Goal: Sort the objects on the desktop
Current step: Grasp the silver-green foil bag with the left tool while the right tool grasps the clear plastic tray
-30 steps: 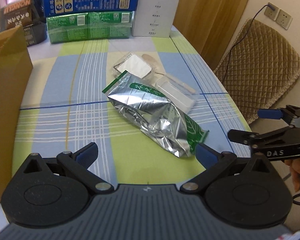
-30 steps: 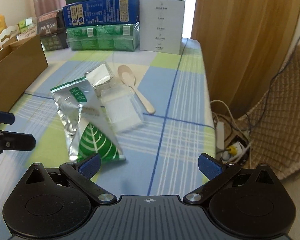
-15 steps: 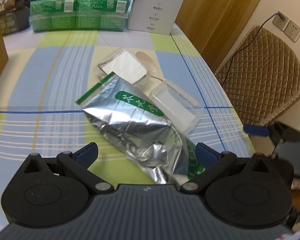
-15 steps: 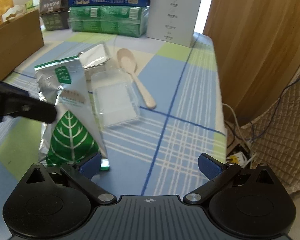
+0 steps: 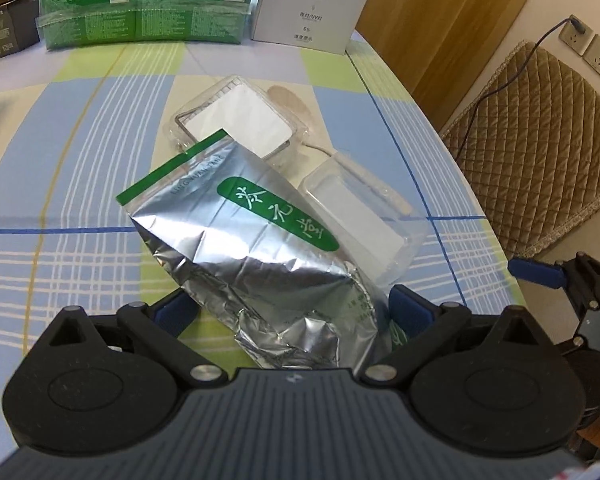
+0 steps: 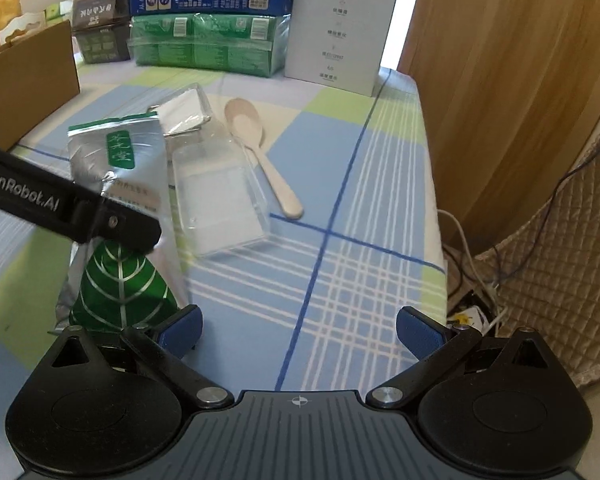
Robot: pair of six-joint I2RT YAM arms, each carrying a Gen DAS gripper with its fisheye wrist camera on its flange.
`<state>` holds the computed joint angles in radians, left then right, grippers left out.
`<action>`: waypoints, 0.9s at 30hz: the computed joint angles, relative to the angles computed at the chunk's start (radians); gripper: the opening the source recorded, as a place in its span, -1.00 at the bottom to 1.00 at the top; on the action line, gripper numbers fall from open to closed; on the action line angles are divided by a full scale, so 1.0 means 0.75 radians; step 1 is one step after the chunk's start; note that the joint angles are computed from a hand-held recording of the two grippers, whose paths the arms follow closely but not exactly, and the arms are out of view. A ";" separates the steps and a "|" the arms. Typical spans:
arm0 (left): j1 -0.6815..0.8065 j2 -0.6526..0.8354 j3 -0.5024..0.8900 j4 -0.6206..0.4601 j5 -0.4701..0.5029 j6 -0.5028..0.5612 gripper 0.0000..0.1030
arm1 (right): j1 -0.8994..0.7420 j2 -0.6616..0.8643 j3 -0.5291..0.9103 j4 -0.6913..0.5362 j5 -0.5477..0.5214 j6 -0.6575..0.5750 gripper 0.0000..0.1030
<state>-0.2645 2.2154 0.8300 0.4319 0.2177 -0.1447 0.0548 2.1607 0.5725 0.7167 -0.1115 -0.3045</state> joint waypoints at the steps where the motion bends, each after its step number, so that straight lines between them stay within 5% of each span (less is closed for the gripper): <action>1: 0.008 -0.004 -0.007 0.008 0.015 0.004 0.74 | 0.002 -0.004 -0.001 -0.002 -0.008 0.003 0.96; 4: 0.058 -0.030 -0.012 -0.037 0.103 0.053 0.36 | 0.003 -0.025 -0.001 -0.012 -0.048 0.026 0.96; 14: 0.240 -0.172 -0.059 -0.252 0.063 0.395 0.27 | 0.100 0.047 0.206 -0.119 -0.114 0.006 0.90; 22: 0.242 -0.137 -0.082 -0.166 0.026 0.400 0.51 | 0.156 0.158 0.398 -0.246 -0.063 -0.004 0.38; 25: 0.249 -0.123 -0.090 -0.141 0.042 0.393 0.51 | 0.172 0.132 0.386 -0.273 -0.044 0.032 0.06; 27: 0.255 -0.126 -0.097 -0.137 0.055 0.403 0.42 | 0.185 0.098 0.363 -0.310 -0.029 0.055 0.05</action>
